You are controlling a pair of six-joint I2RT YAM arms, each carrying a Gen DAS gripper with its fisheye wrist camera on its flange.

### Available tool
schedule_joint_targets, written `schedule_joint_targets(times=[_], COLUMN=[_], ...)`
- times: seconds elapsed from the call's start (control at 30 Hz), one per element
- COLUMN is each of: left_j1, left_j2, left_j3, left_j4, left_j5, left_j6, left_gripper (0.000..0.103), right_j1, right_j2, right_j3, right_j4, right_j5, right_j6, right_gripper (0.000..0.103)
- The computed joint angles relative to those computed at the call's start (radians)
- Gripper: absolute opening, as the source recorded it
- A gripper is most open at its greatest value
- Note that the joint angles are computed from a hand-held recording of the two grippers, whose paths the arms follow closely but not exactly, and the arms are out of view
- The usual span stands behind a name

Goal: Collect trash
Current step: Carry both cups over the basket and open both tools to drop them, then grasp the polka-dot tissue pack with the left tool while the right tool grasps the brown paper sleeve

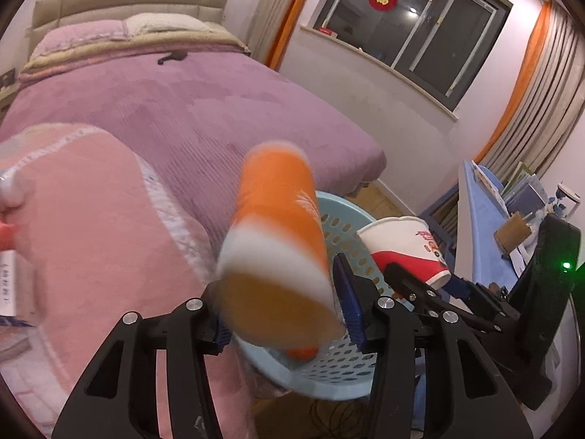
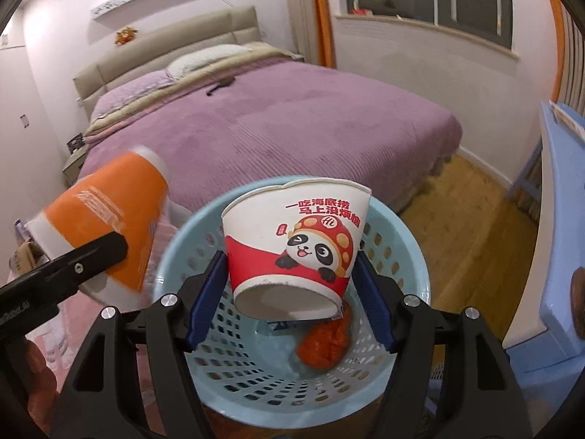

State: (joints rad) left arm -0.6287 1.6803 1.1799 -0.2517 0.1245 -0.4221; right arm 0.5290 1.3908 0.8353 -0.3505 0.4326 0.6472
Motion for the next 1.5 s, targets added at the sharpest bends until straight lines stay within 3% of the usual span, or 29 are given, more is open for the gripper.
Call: schedule_joint_targets(times=[0.1, 0.17, 0.57, 0.87, 1.0, 1.2, 1.37, 1.5], left_j1=[-0.004, -0.004, 0.000, 0.119, 0.285, 0.650, 1.010, 1.100], left_j2=[-0.005, -0.033, -0.301, -0.644, -0.826, -0.939, -0.865, -0.771], left_j3=[-0.027, -0.059, -0.231, -0.369, -0.430, -0.455, -0.465, -0.491], left_j4=[0.029, 0.047, 0.090, -0.027, -0.148, -0.324, -0.341, -0.282], left_j5=[-0.016, -0.022, -0.111, -0.146, -0.130, -0.055, 0.140, 0.163], left_j6=[-0.004, -0.007, 0.044, 0.071, 0.107, 0.241, 0.405, 0.475], left_gripper=[0.072, 0.074, 0.078, 0.078, 0.078, 0.078, 0.078, 0.078], right_j1=[-0.028, -0.043, 0.082, 0.311, 0.404, 0.483, 0.492, 0.479], right_j2=[0.029, 0.019, -0.019, 0.032, 0.118, 0.319, 0.472, 0.613], right_j3=[0.003, -0.012, 0.045, 0.188, 0.264, 0.455, 0.614, 0.788], right_j4=[-0.010, 0.001, -0.041, -0.016, 0.057, 0.125, 0.132, 0.091], right_j5=[0.009, -0.014, 0.047, 0.154, 0.165, 0.129, 0.055, 0.002], right_j6=[0.015, 0.012, 0.007, -0.047, -0.108, -0.236, -0.295, -0.336], right_gripper=[0.078, 0.079, 0.079, 0.079, 0.079, 0.079, 0.079, 0.079])
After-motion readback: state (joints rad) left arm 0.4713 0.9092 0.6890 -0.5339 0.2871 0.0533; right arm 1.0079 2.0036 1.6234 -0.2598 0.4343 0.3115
